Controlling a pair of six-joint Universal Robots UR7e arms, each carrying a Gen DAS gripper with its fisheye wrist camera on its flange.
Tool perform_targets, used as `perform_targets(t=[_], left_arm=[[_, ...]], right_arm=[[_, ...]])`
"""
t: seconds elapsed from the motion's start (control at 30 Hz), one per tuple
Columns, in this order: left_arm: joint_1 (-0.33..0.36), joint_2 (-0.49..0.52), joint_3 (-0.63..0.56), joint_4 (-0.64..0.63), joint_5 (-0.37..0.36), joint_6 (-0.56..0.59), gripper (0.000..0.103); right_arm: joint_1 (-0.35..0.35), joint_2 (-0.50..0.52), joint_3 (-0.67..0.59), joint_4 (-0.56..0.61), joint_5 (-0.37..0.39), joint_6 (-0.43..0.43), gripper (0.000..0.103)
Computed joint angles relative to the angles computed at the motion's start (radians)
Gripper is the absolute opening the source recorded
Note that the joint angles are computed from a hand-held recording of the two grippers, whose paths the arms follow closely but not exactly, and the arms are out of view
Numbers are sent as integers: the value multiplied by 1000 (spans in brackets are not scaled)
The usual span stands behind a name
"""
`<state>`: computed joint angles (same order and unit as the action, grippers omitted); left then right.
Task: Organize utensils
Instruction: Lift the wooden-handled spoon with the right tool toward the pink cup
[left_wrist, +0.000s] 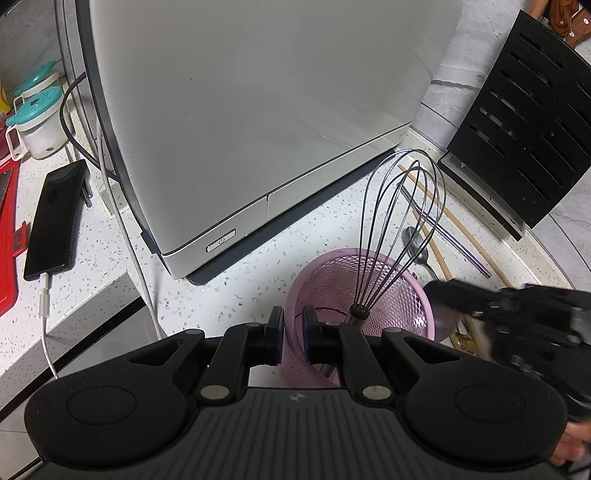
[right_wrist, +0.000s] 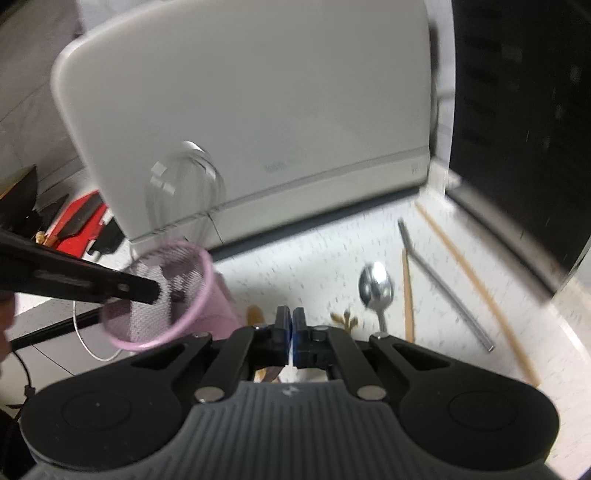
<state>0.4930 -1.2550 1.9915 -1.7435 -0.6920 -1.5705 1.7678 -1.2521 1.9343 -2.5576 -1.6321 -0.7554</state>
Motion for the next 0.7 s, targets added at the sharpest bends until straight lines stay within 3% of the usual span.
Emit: perform_targets(t=[0.2, 0.43, 0.7], left_arm=[[1, 3, -1, -6, -6, 0, 10], [7, -6, 11, -40, -19, -5, 12], [3, -18, 22, -57, -18, -15, 12]], right_arm=[[22, -69, 41, -85, 45, -80, 0], [46, -114, 29, -119, 119, -86, 0], [104, -98, 43, -311, 145, -115, 0]])
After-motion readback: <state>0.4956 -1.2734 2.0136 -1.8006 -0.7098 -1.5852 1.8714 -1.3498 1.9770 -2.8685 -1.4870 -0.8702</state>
